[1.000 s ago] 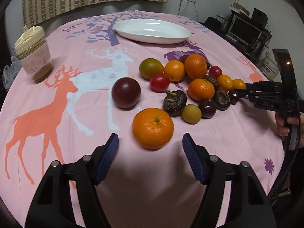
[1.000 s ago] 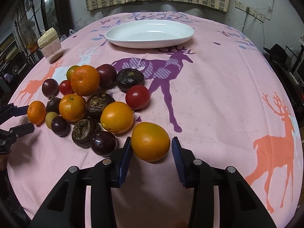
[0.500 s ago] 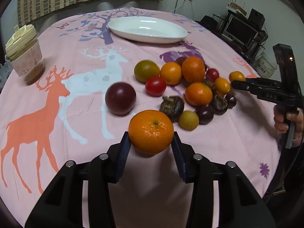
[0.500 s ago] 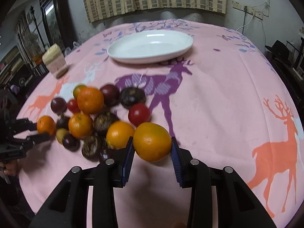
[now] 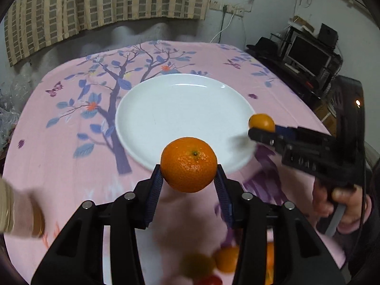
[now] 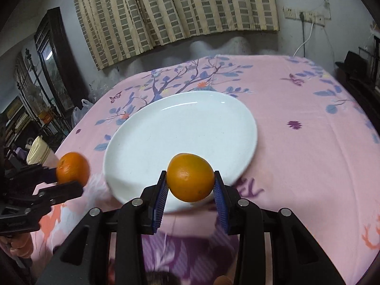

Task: Organize fruits
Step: 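Grasp an orange with the right tool while the left tool grasps another orange, place both on plate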

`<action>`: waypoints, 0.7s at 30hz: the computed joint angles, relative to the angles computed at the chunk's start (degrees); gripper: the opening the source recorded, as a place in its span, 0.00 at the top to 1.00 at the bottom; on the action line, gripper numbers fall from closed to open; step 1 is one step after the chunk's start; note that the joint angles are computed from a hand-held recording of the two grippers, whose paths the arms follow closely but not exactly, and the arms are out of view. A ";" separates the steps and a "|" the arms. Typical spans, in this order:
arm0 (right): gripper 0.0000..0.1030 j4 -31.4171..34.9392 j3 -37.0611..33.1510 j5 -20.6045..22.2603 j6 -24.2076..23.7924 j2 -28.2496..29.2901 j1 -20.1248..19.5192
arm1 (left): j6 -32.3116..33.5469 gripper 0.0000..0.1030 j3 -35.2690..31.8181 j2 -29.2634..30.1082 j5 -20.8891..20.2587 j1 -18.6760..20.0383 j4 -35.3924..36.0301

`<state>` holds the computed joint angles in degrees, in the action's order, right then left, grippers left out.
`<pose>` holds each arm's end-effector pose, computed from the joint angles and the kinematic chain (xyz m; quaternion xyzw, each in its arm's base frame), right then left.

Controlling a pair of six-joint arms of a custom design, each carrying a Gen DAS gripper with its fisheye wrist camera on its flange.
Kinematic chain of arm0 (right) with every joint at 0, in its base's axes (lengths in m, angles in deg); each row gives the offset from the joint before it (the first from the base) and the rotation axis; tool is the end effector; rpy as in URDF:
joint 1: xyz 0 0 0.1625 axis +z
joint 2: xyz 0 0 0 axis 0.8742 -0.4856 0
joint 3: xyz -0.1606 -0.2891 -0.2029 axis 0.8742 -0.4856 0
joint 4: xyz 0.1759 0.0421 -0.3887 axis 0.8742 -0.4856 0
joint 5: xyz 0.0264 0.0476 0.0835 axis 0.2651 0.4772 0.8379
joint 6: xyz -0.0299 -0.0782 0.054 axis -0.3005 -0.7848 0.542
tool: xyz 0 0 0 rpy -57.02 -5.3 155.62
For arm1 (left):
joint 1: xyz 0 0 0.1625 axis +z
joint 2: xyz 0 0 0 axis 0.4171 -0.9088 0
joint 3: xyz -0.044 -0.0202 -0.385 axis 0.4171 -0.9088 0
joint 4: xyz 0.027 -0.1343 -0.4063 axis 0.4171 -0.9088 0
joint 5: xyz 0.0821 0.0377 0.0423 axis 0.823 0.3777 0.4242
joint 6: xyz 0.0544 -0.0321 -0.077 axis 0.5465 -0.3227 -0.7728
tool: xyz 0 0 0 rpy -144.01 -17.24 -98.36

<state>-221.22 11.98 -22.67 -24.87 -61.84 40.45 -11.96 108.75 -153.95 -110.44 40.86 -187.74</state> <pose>0.2403 -0.6550 -0.0090 0.2712 -0.9080 0.2707 0.1697 -0.0551 -0.5911 0.2431 0.1831 0.9023 -0.2699 0.2819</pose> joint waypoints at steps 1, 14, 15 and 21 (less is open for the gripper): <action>0.63 1.21 -1.48 0.01 0.36 0.86 -0.13 | -0.47 0.58 -2.52 1.92 -0.37 0.92 1.29; 0.41 4.97 -4.91 -1.48 -1.14 2.87 0.33 | -0.48 0.51 -9.50 9.37 2.88 3.32 3.07; 0.40 4.13 -3.56 -1.14 -1.54 2.03 0.54 | 0.16 0.44 -7.71 7.88 3.44 2.74 1.42; 0.29 0.80 9.82 2.49 -4.10 -5.82 2.10 | 1.42 0.19 6.19 -3.91 7.19 -1.28 -6.28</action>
<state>-220.42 21.80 -20.17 -28.98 -67.66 42.55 -10.54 114.94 -157.86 -103.25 39.58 -194.02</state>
